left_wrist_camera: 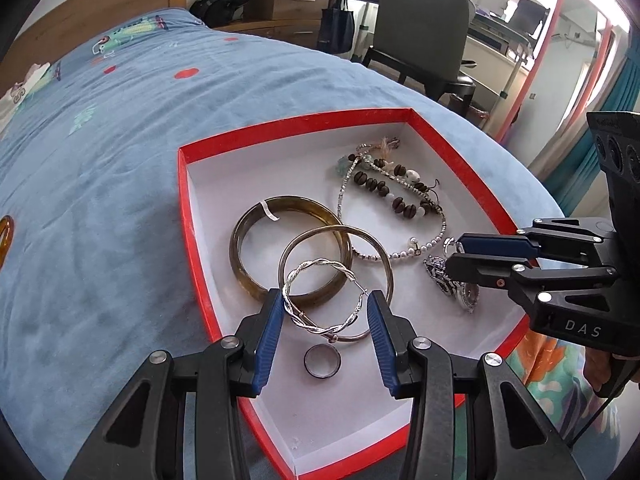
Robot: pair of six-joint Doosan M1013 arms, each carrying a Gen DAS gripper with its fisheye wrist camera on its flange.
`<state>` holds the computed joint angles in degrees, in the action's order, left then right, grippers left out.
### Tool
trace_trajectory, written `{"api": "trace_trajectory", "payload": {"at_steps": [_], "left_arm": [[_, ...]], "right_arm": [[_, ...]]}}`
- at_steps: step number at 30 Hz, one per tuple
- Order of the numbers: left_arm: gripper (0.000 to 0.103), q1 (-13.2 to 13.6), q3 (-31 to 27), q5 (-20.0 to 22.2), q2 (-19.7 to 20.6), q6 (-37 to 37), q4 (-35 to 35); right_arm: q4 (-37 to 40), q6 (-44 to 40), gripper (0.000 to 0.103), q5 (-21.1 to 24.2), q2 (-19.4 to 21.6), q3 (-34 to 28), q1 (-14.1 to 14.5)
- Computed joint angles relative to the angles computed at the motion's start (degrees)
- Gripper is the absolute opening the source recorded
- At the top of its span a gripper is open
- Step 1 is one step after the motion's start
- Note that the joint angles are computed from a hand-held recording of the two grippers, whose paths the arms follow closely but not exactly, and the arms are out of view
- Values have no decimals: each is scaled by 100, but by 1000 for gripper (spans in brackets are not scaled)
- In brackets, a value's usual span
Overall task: Organize jewelry
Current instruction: 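Carry the hoop and small ring into the red box and open both tools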
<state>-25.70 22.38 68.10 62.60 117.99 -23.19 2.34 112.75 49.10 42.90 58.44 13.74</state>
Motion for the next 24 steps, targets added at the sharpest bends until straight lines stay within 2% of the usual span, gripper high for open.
{"api": "trace_trajectory", "payload": {"at_steps": [13,24], "left_arm": [[43,-5,-188,166,83,-109,39],[48,35,-76,145,-7,-80,-139]], "right_arm": [[-94,-39,21,288,94,-185,13],[-152,103,21,143,-27,-61,31]]}}
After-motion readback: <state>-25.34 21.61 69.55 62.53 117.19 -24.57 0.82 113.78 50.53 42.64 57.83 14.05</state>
